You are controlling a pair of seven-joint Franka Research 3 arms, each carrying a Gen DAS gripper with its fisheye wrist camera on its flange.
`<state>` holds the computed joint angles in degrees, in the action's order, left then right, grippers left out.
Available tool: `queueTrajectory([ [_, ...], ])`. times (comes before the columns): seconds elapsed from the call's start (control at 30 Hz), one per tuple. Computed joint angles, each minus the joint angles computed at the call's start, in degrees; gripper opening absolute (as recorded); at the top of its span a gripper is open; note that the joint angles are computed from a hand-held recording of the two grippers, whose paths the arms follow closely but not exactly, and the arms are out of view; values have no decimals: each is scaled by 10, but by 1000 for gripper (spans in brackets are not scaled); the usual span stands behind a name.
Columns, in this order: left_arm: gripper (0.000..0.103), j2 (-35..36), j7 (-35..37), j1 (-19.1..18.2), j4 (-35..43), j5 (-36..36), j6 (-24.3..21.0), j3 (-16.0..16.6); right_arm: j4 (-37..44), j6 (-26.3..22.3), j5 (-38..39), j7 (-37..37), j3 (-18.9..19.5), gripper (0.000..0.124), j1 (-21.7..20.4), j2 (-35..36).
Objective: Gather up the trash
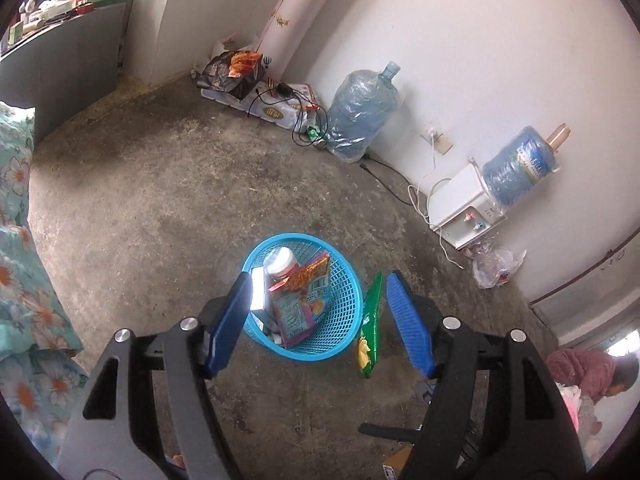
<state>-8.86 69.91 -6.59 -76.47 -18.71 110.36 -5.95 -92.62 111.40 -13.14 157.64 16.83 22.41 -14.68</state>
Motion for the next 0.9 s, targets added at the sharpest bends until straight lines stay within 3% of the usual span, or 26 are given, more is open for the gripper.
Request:
queueTrajectory([
  [0.2,72,-93,12,4,-16,-23,-46,37,-37,-28,10,49,-5,53,-18,-29],
  [0.37,77,-178,10,1,-48,3,-78,61,-68,-58,46,61,-12,53,-23,-31],
  [0.53,79,-259,-14,-6,-102,26,-98,83,-136,-21,116,71,-29,53,-19,-39],
  [0.6,79,-284,-27,-6,-118,40,-111,89,-156,15,127,75,-30,53,-20,-40],
  [0.73,79,-323,-41,-11,-142,59,-131,103,-120,34,119,30,-29,58,-13,11],
  [0.9,79,-348,-56,-11,-160,85,-145,107,-45,2,89,-51,-31,58,17,82],
])
